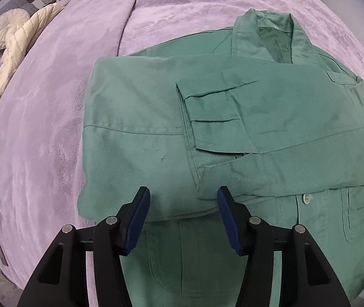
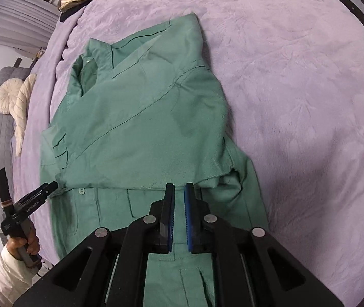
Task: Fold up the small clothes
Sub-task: 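Move both grippers to the jacket hem, fingers open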
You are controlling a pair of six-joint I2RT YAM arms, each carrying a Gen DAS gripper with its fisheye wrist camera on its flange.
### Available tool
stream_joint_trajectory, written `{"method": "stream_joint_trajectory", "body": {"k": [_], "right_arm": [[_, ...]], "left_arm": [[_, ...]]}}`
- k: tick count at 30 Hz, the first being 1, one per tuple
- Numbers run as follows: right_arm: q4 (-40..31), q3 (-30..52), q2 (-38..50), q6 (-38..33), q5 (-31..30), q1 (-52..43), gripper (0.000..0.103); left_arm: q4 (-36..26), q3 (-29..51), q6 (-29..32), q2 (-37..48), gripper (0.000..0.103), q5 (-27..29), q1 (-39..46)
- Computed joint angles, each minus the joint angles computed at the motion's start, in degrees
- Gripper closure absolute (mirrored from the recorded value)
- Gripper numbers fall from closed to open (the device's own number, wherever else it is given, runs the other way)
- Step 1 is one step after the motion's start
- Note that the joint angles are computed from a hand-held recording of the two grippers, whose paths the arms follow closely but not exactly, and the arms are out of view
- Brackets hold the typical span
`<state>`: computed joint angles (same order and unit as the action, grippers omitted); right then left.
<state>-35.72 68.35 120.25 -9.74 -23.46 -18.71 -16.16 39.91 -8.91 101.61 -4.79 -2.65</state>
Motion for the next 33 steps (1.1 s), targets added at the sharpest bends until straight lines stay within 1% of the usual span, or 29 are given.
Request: {"method": "stream_joint_trajectory", "body": {"k": [9, 11, 12, 14, 15, 16, 17, 18, 19, 20, 22, 23, 25, 27, 28, 33], "right_arm": [[-1.05, -8.15, -9.42, 4.09, -0.91, 1.57, 0.094], [-1.35, -9.63, -11.28, 4.68, -1.04, 1.96, 0.094], [-1.6, -10.08, -12.01, 4.93, -0.94, 2.31, 0.092], [-1.69, -11.44, -13.87, 5.52, -0.35, 3.22, 0.076], [-1.75, -12.01, -14.77, 5.83, -0.06, 3.63, 0.06], [-1.65, -12.81, -15.87, 6.29, 0.16, 4.18, 0.054], [-1.57, -13.57, -16.92, 6.6, 0.25, 4.64, 0.053], [-1.54, -14.17, -17.73, 7.02, 0.31, 5.18, 0.053], [-1.58, -14.75, -18.47, 7.56, 0.34, 5.72, 0.053], [-1.54, -15.48, -19.32, 8.19, 0.22, 6.28, 0.051], [-1.29, -16.97, -21.08, 9.14, 0.03, 7.32, 0.042], [-1.04, -17.84, -22.1, 9.51, 0.2, 7.9, 0.039], [-0.07, -19.79, -24.5, 10.71, 0.73, 9.54, 0.029], [0.73, -21.72, -26.76, 11.89, 1.07, 11.08, 0.026], [1.06, -22.64, -27.85, 12.62, 1.32, 12.0, 0.021], [4.4, -28.35, -34.4, 16.49, 1.32, 14.23, 0.018]], "left_arm": [[-8.34, -5.43, -3.7, -14.07, 0.047, -0.12, -3.58], [-10.78, -5.87, -3.05, -16.8, 0.047, 0.67, -2.18], [-11.73, -6.0, -3.25, -17.9, 0.047, 0.8, -2.02], [-12.91, -7.13, -3.09, -20.74, 0.047, 1.67, -1.32], [-12.99, -7.84, -2.48, -21.77, 0.047, 2.03, -0.53], [-13.52, -8.31, -2.15, -22.99, 0.042, 2.18, -0.05], [-14.08, -8.69, -1.95, -24.0, 0.032, 2.25, 0.34], [-14.22, -8.92, -1.94, -24.4, 0.002, 2.07, 0.63], [-14.62, -9.37, -1.94, -25.8, 0.0, 1.56, 0.98], [-15.28, -9.75, -1.35, -27.2, 0.0, 1.95, 1.49], [-16.37, -10.44, 0.17, -29.31, 0.0, 3.61, 3.35], [-16.54, -10.75, 0.81, -29.87, 0.0, 4.35, 4.29], [-17.1, -11.56, 2.46, -31.4, 0.0, 4.63, 6.03], [-17.38, -12.86, 4.44, -33.15, 0.0, 5.88, 8.53], [-17.44, -13.52, 5.58, -33.48, 0.0, 6.82, 10.27], [-15.88, -17.38, 11.96, -32.51, 0.0, 7.55, 16.38]]}}
